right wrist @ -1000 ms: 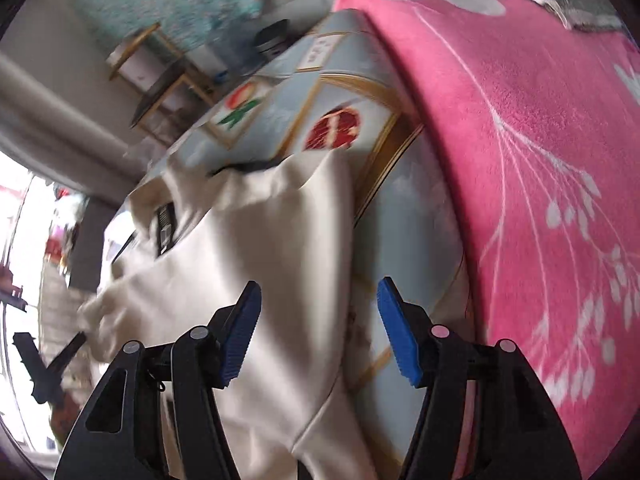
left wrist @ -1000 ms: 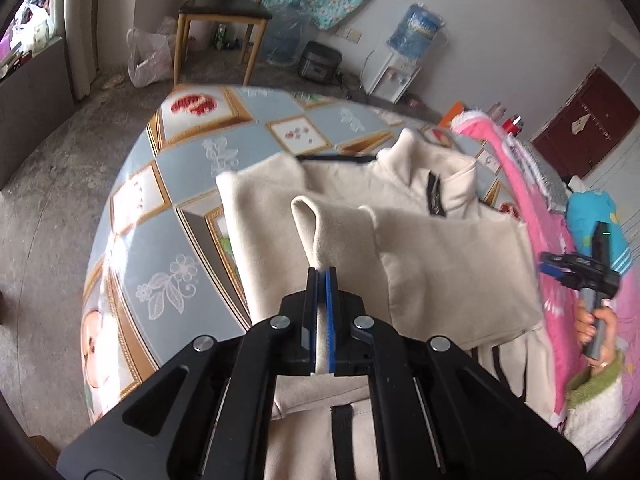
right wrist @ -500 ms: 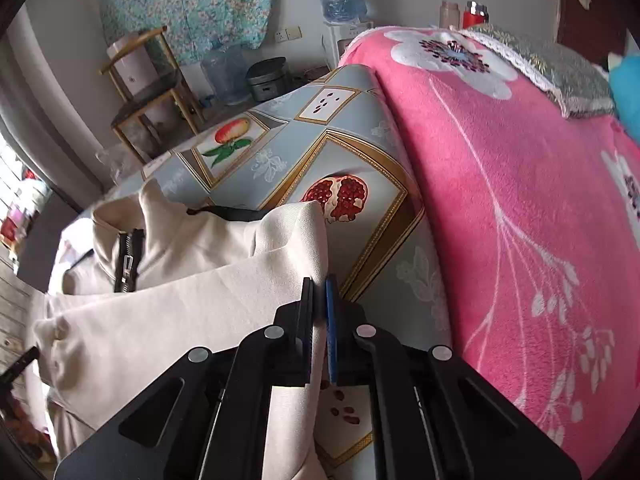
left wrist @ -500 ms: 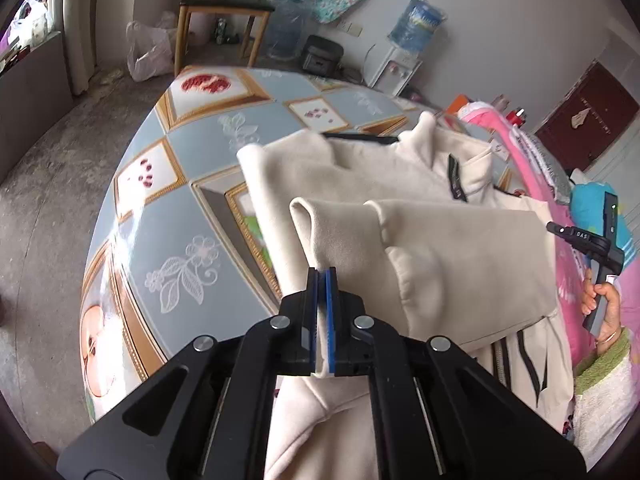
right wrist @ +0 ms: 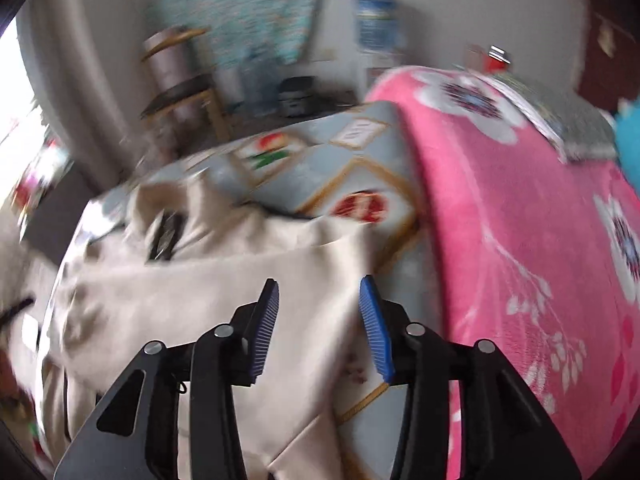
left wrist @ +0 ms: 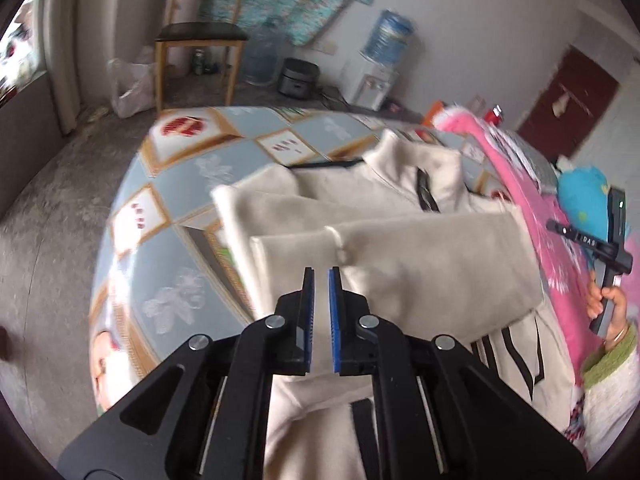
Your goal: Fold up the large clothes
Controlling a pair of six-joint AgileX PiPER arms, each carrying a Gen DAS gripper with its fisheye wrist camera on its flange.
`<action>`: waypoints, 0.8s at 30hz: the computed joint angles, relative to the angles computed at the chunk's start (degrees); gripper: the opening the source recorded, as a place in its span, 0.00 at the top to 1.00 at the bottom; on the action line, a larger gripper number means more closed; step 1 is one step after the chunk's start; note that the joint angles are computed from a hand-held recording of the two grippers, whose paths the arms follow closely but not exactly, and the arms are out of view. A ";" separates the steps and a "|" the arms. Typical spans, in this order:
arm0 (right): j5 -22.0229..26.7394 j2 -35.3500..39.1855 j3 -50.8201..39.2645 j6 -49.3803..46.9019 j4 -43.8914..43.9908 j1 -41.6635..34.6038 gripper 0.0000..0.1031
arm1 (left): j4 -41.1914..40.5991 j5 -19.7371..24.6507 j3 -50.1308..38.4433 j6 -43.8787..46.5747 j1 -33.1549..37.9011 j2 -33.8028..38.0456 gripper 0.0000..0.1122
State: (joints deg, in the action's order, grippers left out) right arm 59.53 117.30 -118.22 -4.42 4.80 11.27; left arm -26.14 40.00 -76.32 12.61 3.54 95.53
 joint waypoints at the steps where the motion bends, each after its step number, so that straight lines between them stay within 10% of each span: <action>1: -0.46 -0.85 1.94 -2.77 -0.46 1.55 0.58 | 2.33 0.89 -1.30 -1.69 -1.69 1.29 0.85; 11: 1.13 -0.60 10.09 -1.38 -3.30 0.50 0.59 | 5.18 1.47 0.85 -7.53 -1.79 4.36 0.79; 24: -9.58 -38.15 52.73 5.99 -1.82 2.43 0.34 | 8.61 3.92 25.55 -6.92 -0.90 -26.24 0.62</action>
